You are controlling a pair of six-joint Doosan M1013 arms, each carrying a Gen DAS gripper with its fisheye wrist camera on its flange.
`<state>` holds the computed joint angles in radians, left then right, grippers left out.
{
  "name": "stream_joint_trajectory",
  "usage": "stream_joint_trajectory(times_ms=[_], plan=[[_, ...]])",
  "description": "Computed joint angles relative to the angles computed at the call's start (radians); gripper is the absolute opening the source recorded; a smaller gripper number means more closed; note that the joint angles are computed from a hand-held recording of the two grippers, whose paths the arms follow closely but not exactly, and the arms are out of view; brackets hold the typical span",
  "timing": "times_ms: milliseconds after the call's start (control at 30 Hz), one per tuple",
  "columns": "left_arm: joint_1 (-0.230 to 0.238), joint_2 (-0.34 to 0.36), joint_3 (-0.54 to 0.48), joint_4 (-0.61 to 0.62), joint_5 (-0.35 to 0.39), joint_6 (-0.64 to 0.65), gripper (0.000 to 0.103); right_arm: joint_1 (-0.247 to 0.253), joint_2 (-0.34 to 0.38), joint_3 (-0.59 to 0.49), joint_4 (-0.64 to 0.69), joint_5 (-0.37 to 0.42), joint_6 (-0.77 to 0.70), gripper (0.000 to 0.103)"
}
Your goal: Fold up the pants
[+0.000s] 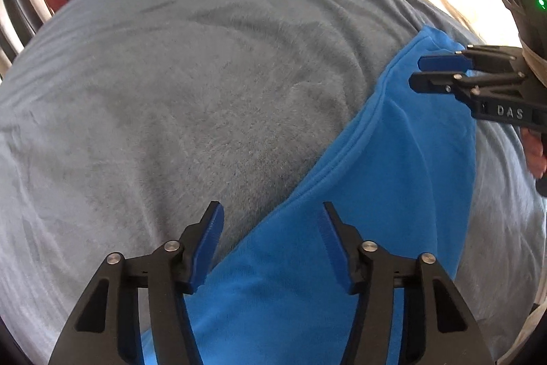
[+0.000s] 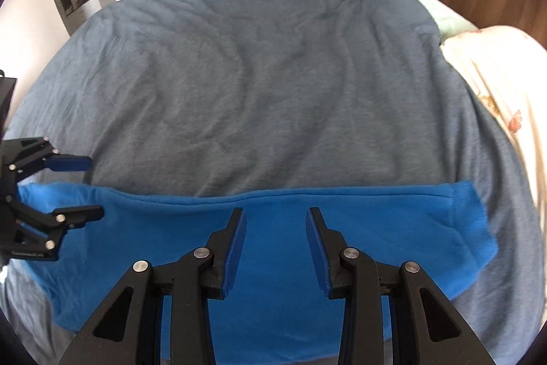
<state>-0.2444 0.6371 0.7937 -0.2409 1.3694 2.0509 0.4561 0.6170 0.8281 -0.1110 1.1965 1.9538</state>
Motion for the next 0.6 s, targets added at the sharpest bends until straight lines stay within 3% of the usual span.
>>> stream_joint_trajectory(times_ms=[33, 167, 333, 600], plan=[[0.001, 0.011, -0.013, -0.006, 0.014, -0.005, 0.054, 0.0, 0.005, -0.006, 0.005, 0.004, 0.0, 0.037], [0.005, 0.039, -0.047, -0.014, 0.078, -0.063, 0.022, -0.003, 0.031, -0.039, 0.02, 0.03, -0.011, 0.037], [0.014, 0.018, -0.006, 0.016, 0.039, -0.147, 0.018, 0.0, 0.059, -0.071, 0.011, 0.06, -0.02, 0.037], [0.018, -0.01, 0.045, 0.064, -0.006, -0.161, 0.017, 0.0, 0.116, -0.128, -0.023, 0.127, 0.014, 0.037]])
